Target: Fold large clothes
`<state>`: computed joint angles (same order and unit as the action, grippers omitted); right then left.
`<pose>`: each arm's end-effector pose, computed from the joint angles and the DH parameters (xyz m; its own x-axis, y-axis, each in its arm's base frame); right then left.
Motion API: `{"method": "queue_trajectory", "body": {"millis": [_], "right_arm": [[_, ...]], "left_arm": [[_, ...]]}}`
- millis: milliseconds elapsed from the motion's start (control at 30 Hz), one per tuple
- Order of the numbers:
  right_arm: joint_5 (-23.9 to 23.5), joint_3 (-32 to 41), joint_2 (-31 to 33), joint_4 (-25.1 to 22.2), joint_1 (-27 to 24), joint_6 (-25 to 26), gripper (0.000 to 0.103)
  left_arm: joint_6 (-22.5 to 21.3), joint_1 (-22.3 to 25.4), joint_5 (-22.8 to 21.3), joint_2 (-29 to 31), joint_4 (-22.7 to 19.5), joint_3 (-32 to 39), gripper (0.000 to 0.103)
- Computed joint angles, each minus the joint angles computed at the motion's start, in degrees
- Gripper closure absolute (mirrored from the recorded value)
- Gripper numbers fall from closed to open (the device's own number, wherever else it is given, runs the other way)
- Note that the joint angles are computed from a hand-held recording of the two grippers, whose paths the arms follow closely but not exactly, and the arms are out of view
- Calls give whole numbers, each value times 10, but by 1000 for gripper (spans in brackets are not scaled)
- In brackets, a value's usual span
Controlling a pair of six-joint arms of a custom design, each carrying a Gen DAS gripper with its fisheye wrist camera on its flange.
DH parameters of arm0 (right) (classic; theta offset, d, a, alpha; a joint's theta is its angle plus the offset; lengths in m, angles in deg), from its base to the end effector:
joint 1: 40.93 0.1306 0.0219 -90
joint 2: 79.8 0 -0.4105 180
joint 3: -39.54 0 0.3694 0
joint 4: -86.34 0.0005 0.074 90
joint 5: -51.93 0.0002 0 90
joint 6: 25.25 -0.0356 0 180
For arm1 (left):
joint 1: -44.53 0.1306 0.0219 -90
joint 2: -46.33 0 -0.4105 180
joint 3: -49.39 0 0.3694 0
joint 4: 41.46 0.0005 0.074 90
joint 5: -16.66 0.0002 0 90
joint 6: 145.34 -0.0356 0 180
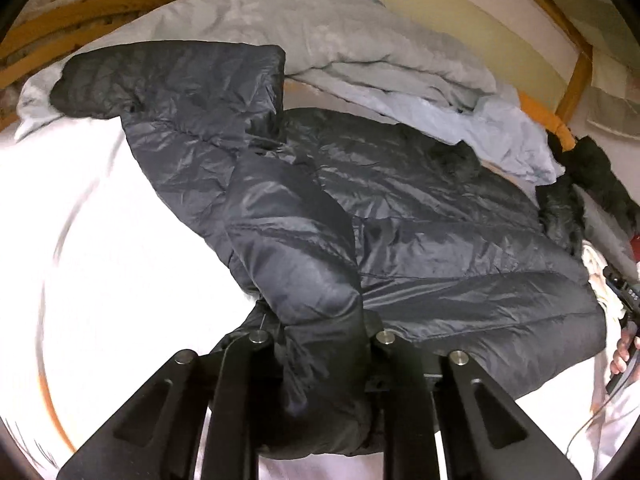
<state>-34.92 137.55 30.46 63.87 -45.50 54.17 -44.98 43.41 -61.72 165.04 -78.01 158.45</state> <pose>0.6128 -0.0514 0.3748 -0.5352 0.2267 -0.8137 0.2267 0.9665 0.1202 0.6582 -0.0205 0.3500 -0.7384 -0.1617 -0.6547 0.0262 0.9632 -0.2675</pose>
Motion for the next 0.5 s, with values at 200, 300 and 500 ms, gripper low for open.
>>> {"method": "queue_trajectory", "body": {"millis": [200, 300, 500], "right_arm": [[3, -13, -10, 20, -7, -8, 48], [9, -10, -8, 18, -8, -3, 48], [0, -14, -16, 24, 1, 21, 48]], "left_arm": [[-22, -20, -123, -8, 27, -1, 23], [36, 0, -111, -14, 24, 12, 23], [46, 38, -97, 17, 6, 94, 23]]}}
